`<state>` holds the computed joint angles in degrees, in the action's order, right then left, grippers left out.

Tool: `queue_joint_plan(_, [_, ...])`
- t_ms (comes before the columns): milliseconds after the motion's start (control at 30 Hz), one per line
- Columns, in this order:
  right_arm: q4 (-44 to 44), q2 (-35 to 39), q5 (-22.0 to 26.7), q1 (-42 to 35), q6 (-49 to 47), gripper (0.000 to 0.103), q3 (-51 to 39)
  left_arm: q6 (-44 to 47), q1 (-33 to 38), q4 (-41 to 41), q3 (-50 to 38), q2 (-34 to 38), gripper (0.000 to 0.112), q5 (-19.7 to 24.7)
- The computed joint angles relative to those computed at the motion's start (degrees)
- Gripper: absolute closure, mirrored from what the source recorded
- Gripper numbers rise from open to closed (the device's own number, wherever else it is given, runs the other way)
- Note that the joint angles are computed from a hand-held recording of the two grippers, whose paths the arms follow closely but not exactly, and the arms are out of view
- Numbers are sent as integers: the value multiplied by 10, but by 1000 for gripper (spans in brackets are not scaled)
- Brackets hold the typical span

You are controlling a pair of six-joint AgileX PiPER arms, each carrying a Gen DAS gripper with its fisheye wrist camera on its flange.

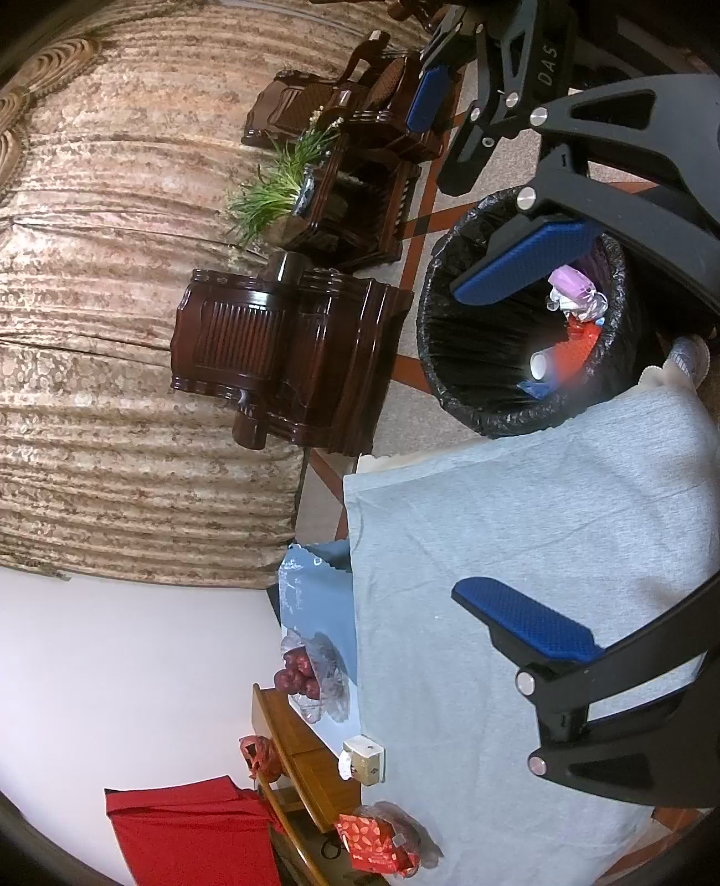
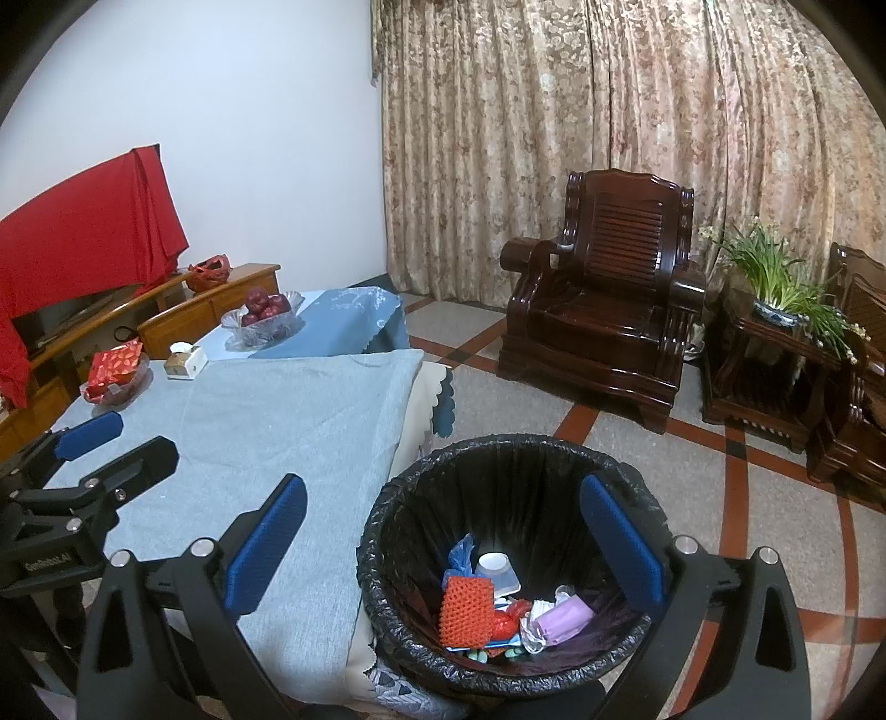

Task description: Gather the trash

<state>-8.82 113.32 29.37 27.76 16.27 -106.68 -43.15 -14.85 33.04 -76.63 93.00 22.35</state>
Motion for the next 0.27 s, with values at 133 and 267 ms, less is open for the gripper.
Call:
queue_joint_plan(133, [-1, 1, 0, 0, 0, 6, -1, -1, 0, 2, 9, -3, 16, -3])
queue_joint_plan(267, [2, 0, -3, -1, -3, 6, 4, -17, 0, 16, 25, -9, 16, -9])
